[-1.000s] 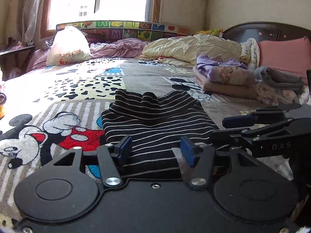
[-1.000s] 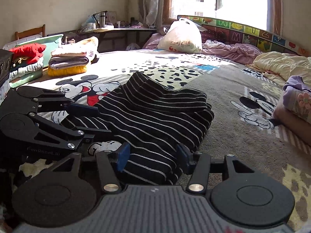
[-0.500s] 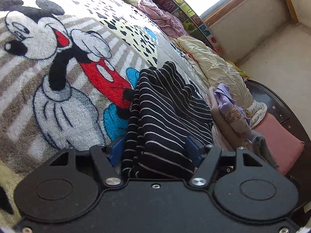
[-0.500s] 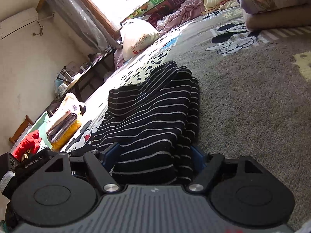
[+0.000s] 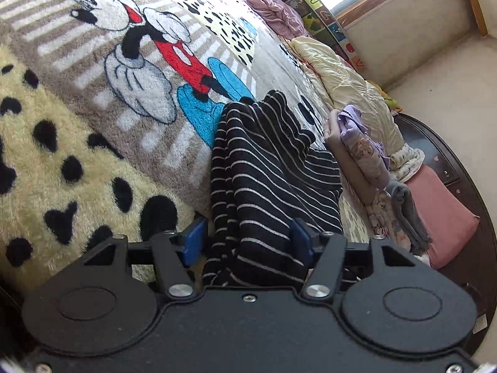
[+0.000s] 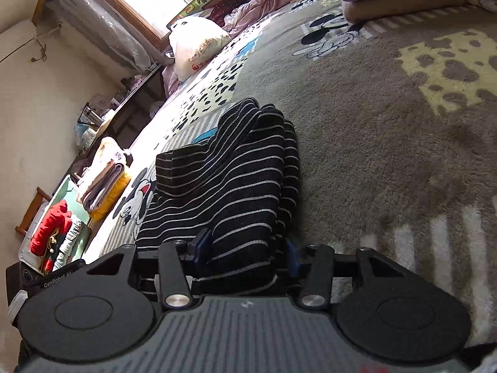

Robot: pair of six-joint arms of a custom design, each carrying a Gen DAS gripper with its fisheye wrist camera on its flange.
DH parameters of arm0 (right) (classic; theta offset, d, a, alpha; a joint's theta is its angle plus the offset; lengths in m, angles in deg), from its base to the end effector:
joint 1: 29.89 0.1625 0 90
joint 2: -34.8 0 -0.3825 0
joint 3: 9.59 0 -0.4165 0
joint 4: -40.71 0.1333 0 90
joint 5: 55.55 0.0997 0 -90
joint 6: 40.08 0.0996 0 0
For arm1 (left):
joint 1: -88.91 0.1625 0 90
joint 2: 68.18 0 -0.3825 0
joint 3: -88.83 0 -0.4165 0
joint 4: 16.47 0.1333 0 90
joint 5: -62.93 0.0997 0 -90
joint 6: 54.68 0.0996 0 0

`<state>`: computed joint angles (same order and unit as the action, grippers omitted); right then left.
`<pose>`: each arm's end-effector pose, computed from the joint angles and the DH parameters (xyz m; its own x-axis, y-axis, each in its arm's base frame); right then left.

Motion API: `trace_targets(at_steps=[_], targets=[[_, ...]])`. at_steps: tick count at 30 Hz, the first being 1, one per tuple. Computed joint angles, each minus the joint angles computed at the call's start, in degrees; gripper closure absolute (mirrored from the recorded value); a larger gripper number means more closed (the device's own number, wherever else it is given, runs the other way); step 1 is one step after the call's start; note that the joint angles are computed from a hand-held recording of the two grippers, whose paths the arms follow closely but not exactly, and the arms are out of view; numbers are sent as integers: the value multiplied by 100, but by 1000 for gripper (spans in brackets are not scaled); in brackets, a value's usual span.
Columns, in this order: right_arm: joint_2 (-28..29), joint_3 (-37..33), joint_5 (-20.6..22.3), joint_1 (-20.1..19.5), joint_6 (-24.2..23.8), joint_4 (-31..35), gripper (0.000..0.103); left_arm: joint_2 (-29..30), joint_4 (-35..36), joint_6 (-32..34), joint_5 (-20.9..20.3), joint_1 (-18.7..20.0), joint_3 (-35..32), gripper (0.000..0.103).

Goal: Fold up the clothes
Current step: 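Grasp the folded striped bundle with both tools, then lift the folded bundle with both tools and carry it to the clothes stack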

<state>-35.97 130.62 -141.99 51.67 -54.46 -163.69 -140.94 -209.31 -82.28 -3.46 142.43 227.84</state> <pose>0.0774 -0.4290 0.1338 -0.9884 -0.0740 0.1329 -0.1462 0.7036 -0.6954 -0.1078 -0.4371 0.1327 -0.9999 0.0136 -0.0088 0.0160 0.7356 -0.6772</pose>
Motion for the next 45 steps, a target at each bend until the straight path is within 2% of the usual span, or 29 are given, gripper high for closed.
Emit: trace_targets(at_steps=[1, 3, 5, 8, 11, 12, 13, 16, 17, 19, 22, 25, 30, 36, 40, 42, 45], targets=[[92, 87, -18, -49, -111, -456, 33, 49, -42, 113, 60, 8, -41, 39], [239, 66, 237, -250, 17, -813, 24, 179, -172, 328, 195, 46, -100, 38], [378, -116, 486, -399, 90, -749, 24, 300, -397, 372, 70, 172, -125, 38], [517, -450, 776, -475, -45, -226, 24, 509, -623, 537, -131, 320, -244, 36], [688, -725, 883, -443, -162, 44, 24, 691, -648, 735, -297, 395, -412, 37], [730, -800, 909, -420, -189, 143, 29, 741, -605, 777, -364, 411, -476, 38], [747, -868, 878, -367, -257, 316, 41, 791, -560, 819, -431, 426, -540, 51], [847, -936, 852, -272, -423, 431, 44, 873, -332, 646, -484, 429, -672, 70], [874, -940, 882, -270, -420, 431, 47, 864, -278, 526, -509, 420, -690, 71], [830, -873, 1109, -382, -224, 423, 61, 787, -146, 511, -529, 277, -710, 73], [666, -617, 1478, -536, -177, 198, 64, 730, 61, 573, -662, 62, -824, 74], [427, -284, 1935, -760, -25, -223, 64, 853, 299, 639, -1037, -111, -1154, 74], [-405, 348, 2777, -1346, 496, -1234, 64, 1514, 704, 770, -2040, -366, -2081, 74], [-2116, 1046, 3635, -2368, 1217, -2314, 64, 2823, 1249, 1282, -3529, -723, -3669, 74], [-3249, 1341, 4381, -3449, 2015, -2969, 64, 3853, 1790, 1664, -4482, -970, -4954, 73], [-3759, 1378, 4804, -4132, 2610, -3328, 64, 4384, 2073, 1769, -4844, -1079, -5638, 73], [-4266, 1182, 5204, -5012, 3553, -3828, 64, 5210, 2528, 1793, -5332, -1216, -6786, 73]])
